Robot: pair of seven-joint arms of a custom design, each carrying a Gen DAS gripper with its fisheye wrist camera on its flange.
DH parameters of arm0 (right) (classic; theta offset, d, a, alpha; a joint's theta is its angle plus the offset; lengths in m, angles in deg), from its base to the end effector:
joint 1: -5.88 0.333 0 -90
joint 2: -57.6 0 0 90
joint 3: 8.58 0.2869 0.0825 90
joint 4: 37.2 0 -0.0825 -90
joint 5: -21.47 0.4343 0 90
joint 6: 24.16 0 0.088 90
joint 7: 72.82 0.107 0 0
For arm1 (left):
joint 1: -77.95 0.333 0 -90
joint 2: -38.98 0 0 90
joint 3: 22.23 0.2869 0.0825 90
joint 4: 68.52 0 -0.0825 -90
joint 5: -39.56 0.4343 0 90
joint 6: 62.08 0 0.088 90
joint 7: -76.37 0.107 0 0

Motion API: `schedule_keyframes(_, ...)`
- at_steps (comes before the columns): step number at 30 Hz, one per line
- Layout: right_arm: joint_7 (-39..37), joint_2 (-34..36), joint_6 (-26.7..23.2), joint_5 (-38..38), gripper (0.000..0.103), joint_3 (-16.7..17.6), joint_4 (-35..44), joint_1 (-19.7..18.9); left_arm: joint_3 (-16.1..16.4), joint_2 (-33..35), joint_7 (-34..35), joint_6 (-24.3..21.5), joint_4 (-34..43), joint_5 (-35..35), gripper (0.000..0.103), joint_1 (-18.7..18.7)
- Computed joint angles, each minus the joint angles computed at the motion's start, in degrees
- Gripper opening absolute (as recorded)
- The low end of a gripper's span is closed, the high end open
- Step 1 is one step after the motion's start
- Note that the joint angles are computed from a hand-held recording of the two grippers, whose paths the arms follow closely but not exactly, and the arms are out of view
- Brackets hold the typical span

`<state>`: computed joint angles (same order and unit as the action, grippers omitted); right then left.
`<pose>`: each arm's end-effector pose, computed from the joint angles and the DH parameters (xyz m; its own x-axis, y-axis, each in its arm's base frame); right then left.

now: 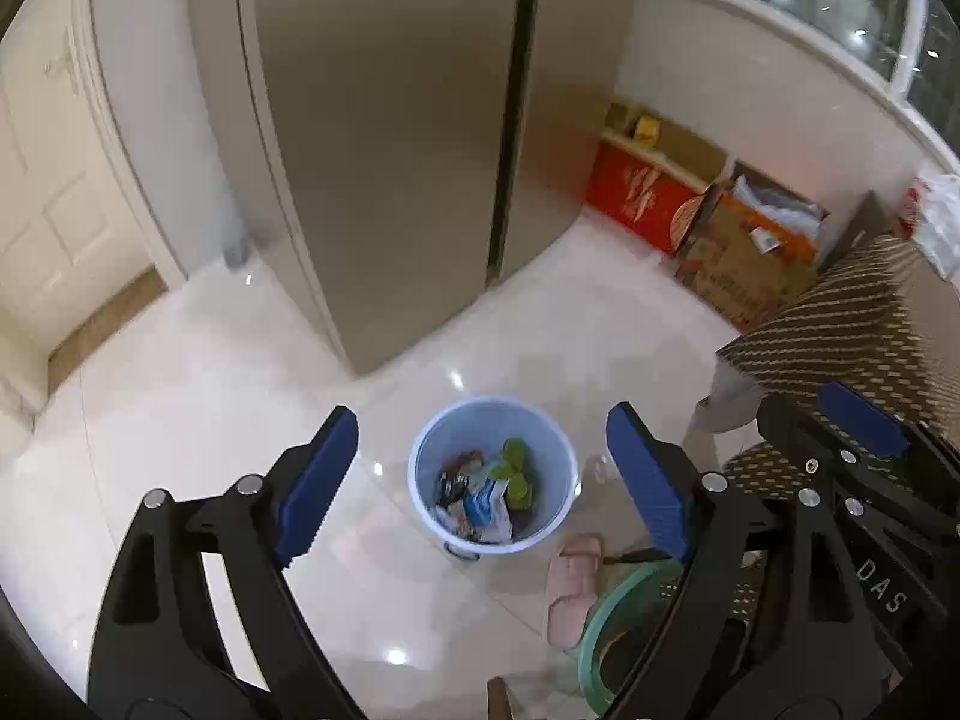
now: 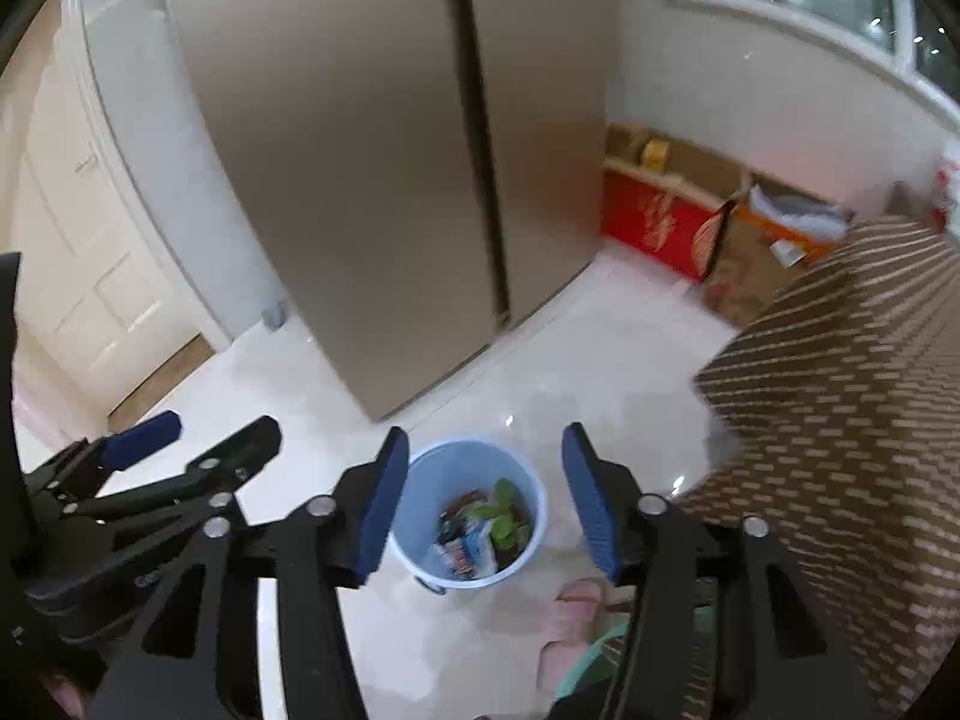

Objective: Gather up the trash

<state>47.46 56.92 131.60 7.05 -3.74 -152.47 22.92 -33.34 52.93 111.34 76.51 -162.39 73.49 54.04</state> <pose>0.5947 0.2487 0.4915 0.0908 -0.9883 -0.1222 -0.7508 0.0127 -0.6604 0.5959 -0.4003 0.4939 0.0069 -0.9984 0.0556 -0.7669 -0.0410 -0.6405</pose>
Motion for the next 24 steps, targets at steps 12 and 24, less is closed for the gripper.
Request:
schedule_keyframes(12, 18.09, -32.80, -2.20, -14.90, 0.076, 7.56, -21.32, -9.67, -5.79, -15.38, -4.11, 6.15, -9.61, 10.69, 0.087, -1.25)
schedule_keyframes(24, 23.81, -64.02, -14.39, -15.71, 0.089, 17.00, -31.27, -12.87, -13.10, -31.54, -5.94, 14.92, -18.99, 12.07, 0.088, 3.44)
